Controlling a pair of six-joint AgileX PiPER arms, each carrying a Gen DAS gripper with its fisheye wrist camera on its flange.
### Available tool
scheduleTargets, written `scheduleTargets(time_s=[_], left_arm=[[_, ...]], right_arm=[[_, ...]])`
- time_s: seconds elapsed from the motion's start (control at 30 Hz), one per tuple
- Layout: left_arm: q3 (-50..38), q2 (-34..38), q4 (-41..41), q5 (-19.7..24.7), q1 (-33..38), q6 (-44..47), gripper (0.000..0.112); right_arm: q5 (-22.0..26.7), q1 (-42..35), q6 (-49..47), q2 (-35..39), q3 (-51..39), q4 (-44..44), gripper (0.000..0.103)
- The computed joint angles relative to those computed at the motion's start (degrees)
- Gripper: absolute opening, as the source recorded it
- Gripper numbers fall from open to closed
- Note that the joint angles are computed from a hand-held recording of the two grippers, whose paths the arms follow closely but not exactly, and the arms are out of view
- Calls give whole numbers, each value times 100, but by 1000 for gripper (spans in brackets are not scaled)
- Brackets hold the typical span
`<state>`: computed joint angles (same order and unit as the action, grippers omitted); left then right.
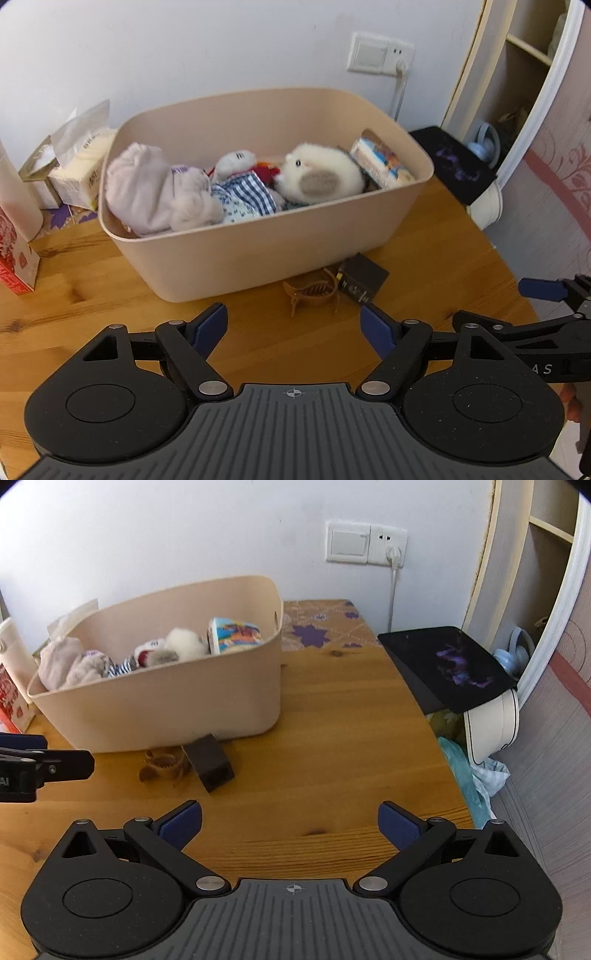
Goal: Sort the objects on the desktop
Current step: 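Move the left tool to the tan clip while the right tool approaches the black adapter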
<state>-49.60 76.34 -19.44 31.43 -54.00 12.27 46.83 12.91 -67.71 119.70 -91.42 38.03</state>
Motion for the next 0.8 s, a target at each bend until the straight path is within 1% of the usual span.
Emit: scheduleTargets(time_s=[0.13,0.3,0.43,0.53,0.6,0.7,0.8], left_arm=[[-117,340,167,-87,-140,-201,80],[-283,764,310,-163,-207,-386,80],[-446,1091,304,-90,-183,-392,80],[-585,1299,459,-62,-172,-569,80],[-681,1403,471,-9,-134,-615,80],[-804,1528,409,63,-74,-580,80],[-919,1632,401,123,-58,-650,80]], right_arm=[[-52,104,-132,206,-129,-109,103],[83,286,-131,566,-511,-210,103],[156,463,-142,842,-836,-286,103],[78,598,-178,995,-981,-318,103],[195,645,-173,1143,-1182,-344,103],[548,657,-368,1399,-1565,-210,103],[680,729,-538,1530,-1744,-157,103]])
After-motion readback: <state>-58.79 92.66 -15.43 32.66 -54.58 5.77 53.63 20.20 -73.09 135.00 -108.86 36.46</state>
